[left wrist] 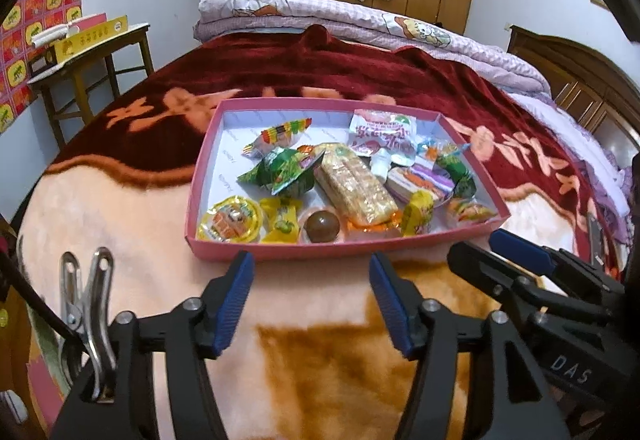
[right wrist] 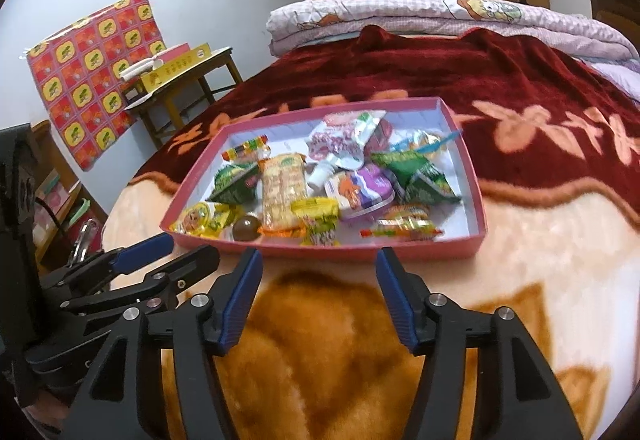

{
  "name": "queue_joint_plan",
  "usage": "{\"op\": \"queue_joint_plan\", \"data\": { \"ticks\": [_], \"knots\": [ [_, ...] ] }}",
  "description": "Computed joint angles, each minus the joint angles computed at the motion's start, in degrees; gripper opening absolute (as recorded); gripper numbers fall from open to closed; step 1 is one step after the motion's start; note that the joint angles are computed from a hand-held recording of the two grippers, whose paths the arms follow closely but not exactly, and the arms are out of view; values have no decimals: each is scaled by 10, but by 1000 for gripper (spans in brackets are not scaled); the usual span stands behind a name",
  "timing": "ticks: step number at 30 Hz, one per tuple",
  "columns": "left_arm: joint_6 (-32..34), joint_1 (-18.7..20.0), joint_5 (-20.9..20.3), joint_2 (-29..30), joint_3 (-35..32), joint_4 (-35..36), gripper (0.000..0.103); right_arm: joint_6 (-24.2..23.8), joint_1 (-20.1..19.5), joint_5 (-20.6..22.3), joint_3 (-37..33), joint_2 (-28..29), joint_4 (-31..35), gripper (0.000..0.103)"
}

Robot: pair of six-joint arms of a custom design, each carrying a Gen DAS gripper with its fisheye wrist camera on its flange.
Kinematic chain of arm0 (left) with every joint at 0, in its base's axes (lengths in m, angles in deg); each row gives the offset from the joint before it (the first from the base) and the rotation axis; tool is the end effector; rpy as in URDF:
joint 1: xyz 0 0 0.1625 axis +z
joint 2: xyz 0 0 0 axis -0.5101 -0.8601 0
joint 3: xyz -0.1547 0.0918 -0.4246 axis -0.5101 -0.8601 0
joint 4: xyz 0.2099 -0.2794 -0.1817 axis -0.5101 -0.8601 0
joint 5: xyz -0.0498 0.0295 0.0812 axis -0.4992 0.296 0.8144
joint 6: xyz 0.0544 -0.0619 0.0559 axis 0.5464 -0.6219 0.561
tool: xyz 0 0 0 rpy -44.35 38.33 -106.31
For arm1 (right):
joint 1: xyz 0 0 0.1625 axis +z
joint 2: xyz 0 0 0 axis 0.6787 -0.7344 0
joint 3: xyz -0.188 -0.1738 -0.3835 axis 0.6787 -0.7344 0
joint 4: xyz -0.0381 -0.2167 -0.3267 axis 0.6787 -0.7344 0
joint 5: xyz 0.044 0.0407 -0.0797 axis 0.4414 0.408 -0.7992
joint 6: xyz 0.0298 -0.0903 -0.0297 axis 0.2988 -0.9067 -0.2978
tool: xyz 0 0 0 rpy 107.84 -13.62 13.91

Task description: Organize snacks

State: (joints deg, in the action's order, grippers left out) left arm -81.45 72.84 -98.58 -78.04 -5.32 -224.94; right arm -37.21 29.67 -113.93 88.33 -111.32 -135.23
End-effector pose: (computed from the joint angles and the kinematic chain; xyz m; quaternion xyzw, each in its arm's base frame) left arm -0.3661 -0.6346 -0.1260 0.0196 0.8356 -0.4062 0.3694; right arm -0.0718 -0.7007 0.2751 0.3298 -0.9035 0.2445 0.1226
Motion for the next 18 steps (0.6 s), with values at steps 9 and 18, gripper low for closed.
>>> {"op": "queue_joint_plan", "data": {
  "ticks": [9, 18],
  "knots": [
    [-101, 0, 12, 1, -4, 110, 79, 8, -7, -42, 9, 3, -21, 80],
    [-153, 11, -18, 1, -10, 175, 80, 18, -11, -72, 7, 16, -35, 89]
  ]
}}
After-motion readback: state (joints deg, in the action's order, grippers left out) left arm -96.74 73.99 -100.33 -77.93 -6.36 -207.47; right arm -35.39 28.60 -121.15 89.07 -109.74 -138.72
